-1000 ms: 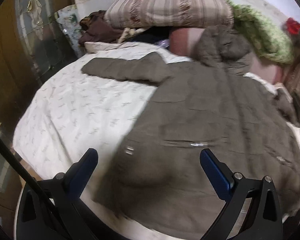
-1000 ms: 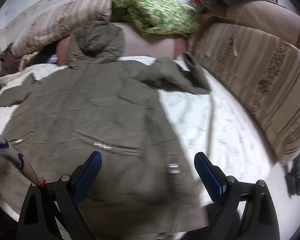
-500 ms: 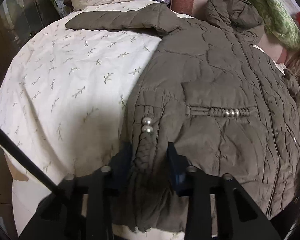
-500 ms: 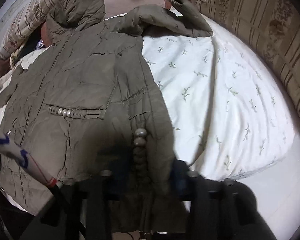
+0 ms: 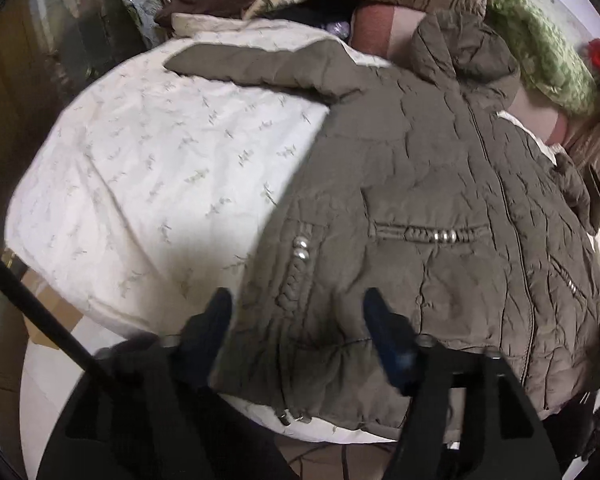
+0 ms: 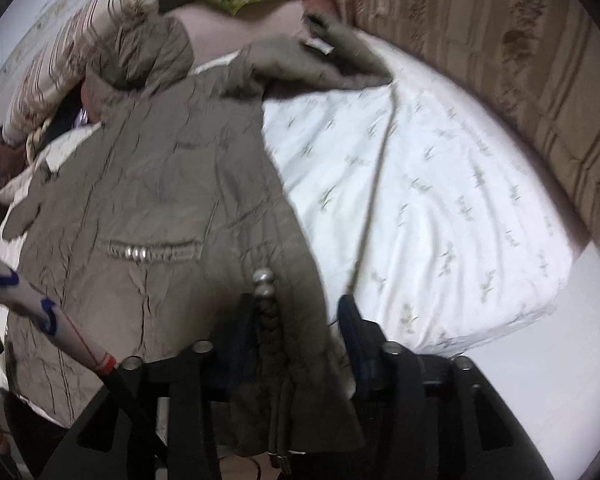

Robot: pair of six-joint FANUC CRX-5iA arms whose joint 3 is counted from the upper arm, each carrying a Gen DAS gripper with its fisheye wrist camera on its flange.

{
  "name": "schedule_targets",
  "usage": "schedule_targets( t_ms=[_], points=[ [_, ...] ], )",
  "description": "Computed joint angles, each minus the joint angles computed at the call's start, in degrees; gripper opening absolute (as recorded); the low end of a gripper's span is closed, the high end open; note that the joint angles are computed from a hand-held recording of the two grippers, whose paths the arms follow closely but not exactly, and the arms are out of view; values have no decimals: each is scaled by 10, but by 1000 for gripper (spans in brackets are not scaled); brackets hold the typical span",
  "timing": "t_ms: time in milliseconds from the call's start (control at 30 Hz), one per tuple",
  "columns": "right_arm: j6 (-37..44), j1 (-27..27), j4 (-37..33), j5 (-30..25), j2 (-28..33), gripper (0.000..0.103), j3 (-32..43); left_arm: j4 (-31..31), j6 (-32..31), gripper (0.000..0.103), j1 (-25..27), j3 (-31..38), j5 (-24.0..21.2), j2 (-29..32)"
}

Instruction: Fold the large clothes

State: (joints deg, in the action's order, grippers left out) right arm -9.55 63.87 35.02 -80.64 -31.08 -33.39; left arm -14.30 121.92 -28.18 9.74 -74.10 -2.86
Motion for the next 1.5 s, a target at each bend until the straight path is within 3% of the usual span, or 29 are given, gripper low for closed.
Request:
schedule_targets(
  t_ms=[167,267,433,600,733,800,833,900,933,1000,1200,1500],
  points=[
    [-31,8,42,-21,-6,69,4,-25,-4,70,-19,24,7,-4],
    [-30,7,54,-13,0,72,13,-56,-10,70,-31,55,0,6],
    [23,-17,68,59,44,72,49,-53,-14,70,3,87,5,19],
    [104,-45,57,143,112,72,104,-14,-19,70,71,99,25,29],
    [160,-61,39,187,168,72,146,-52,-50,70,100,171,-25,82],
    [181,-69,27,201,194,72,166,-61,-71,68,116,196,-21,106],
    [189,-73,22,206,207,72,176,-53,-83,66,130,200,-11,114],
    [209,-85,4,214,231,72,196,-19,-95,52,164,218,-5,139],
    [215,-90,-2,219,234,72,197,11,-97,51,187,226,0,153],
    [224,-102,-15,228,250,72,207,82,-93,51,235,241,19,188],
    [238,-143,-40,266,287,72,219,224,-79,51,308,301,41,301],
    [229,-187,-45,298,327,72,226,292,-64,51,340,464,18,464]
  ],
)
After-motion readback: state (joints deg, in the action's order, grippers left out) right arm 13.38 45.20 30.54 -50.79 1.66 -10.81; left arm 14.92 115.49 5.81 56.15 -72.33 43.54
